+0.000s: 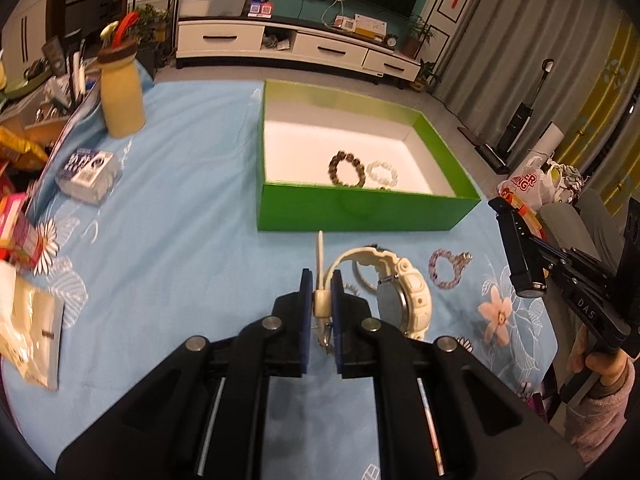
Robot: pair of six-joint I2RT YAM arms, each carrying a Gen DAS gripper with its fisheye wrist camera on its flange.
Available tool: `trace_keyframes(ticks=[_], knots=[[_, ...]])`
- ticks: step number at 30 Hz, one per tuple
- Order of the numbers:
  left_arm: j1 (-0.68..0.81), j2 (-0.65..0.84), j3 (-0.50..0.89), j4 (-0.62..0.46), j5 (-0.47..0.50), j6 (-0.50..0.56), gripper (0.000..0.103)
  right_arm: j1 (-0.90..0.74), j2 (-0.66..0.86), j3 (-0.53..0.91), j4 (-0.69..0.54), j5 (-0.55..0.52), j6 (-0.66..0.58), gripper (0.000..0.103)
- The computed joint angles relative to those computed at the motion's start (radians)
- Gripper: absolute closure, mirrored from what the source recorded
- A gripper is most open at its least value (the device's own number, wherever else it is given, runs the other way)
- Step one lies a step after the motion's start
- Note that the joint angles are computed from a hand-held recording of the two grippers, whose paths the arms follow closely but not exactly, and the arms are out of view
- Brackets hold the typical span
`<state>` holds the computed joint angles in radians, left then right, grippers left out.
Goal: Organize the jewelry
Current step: 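Lift both watches and carry them over the green box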
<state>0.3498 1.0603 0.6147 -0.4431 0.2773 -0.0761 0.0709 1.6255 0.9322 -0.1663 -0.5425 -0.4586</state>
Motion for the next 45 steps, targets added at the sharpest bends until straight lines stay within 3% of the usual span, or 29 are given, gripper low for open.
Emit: trace_keyframes(ticks=[16, 28, 45], knots=[[-0.081, 0.213, 0.185, 0.067, -0.043, -0.009, 0.094, 0.058, 0.090, 0.157, 0.032, 0.016, 0.075, 0.100], [-0.102, 0.409, 0.349, 0.110, -0.058, -0.001, 0.094, 0.104, 0.242, 0.330, 0.031, 0.046, 0.146, 0.100], [-0.063, 0.672, 0.551, 0.125, -0.071, -0.009, 0.092, 0.161, 0.467, 0.603, -0.081, 0.109, 0.182, 0.100]])
